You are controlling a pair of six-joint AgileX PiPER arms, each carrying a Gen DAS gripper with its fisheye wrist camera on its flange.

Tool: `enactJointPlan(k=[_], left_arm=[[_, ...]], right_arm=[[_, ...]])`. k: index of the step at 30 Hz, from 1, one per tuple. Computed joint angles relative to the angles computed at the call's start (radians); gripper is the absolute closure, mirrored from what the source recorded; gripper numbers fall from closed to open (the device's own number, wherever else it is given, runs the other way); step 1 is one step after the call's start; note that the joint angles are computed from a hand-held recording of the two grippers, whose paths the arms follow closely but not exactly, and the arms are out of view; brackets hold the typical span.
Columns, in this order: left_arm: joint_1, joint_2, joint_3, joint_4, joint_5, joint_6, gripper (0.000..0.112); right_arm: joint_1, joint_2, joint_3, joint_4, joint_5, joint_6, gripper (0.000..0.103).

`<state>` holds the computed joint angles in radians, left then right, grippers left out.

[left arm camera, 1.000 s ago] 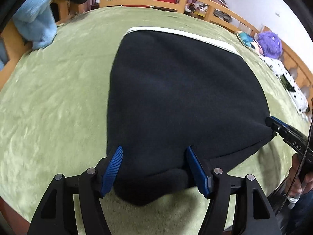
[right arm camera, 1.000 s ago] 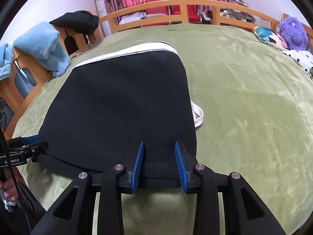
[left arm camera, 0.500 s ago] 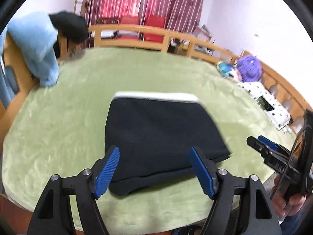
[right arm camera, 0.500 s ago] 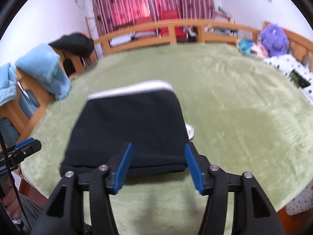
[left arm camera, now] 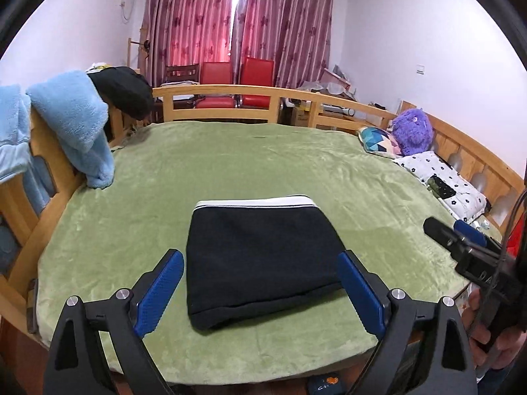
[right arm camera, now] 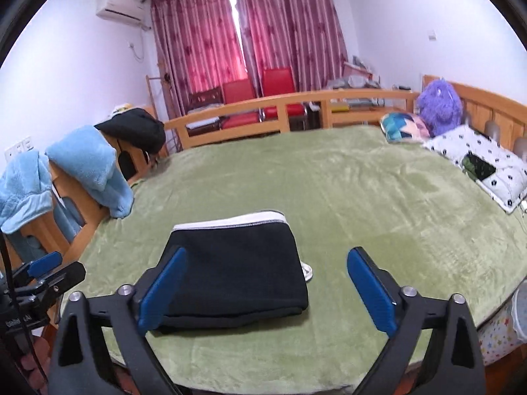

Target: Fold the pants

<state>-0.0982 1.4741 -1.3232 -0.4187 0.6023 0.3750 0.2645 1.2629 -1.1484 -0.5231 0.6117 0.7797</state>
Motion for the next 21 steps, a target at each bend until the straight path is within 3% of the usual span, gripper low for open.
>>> enactJointPlan(k=[8, 21], left_arm=[[0.036, 0.0, 0.02, -0.034, 0.008, 0.017, 0.018], [-0.006, -0.017, 0.034, 0.076, -0.024, -0.082, 0.017]], right_arm=[[0.014, 0.028, -0.006, 0.039, 0.036, -0.027, 0.003], [0.036, 0.038, -0.003, 0.01, 0.05, 0.004, 0.003]])
